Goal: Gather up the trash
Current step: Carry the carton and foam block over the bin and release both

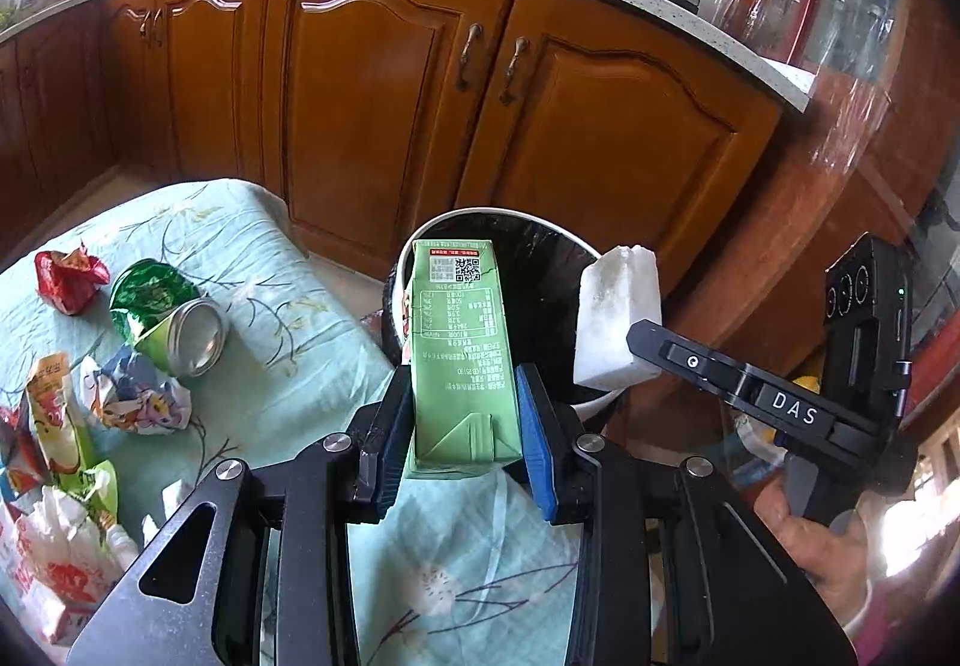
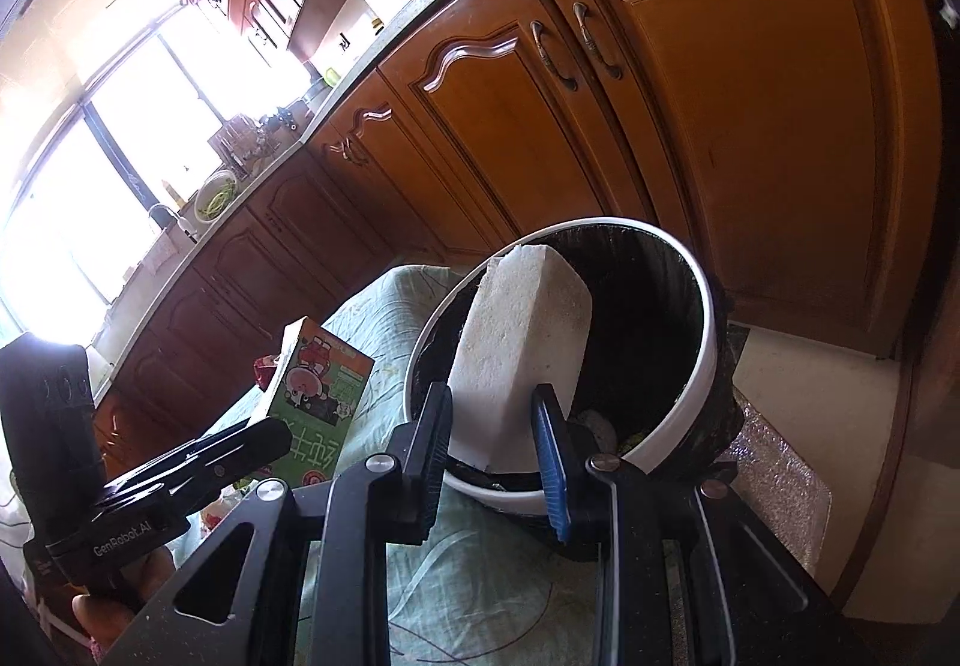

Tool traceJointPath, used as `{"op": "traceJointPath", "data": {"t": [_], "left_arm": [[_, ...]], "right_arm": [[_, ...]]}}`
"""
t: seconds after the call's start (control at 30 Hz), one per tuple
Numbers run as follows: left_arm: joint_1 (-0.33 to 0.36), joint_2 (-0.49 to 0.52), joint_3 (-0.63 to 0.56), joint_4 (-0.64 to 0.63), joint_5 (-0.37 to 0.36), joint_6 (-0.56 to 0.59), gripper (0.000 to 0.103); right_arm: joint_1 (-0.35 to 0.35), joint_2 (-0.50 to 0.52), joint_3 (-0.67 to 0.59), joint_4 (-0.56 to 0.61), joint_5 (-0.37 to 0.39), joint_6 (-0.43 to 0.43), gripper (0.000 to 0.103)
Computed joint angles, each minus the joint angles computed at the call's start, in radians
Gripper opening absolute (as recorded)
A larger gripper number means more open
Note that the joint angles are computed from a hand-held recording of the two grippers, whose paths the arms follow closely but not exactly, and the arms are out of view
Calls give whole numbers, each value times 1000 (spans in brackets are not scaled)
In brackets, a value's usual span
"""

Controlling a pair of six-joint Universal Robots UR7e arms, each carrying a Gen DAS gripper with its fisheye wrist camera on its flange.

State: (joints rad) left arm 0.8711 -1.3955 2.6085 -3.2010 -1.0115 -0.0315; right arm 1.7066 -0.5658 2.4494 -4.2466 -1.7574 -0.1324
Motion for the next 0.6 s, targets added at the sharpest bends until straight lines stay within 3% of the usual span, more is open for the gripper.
{"op": "traceJointPath", "data": {"t": [0.37, 0.6], "left_arm": [[15, 145, -101, -1, -39, 7, 32], [18, 221, -149, 8, -23, 15, 32]], "right_arm": [[-12, -44, -37, 124, -39, -4, 28], [-26, -49, -58, 169, -44, -4, 28]]}}
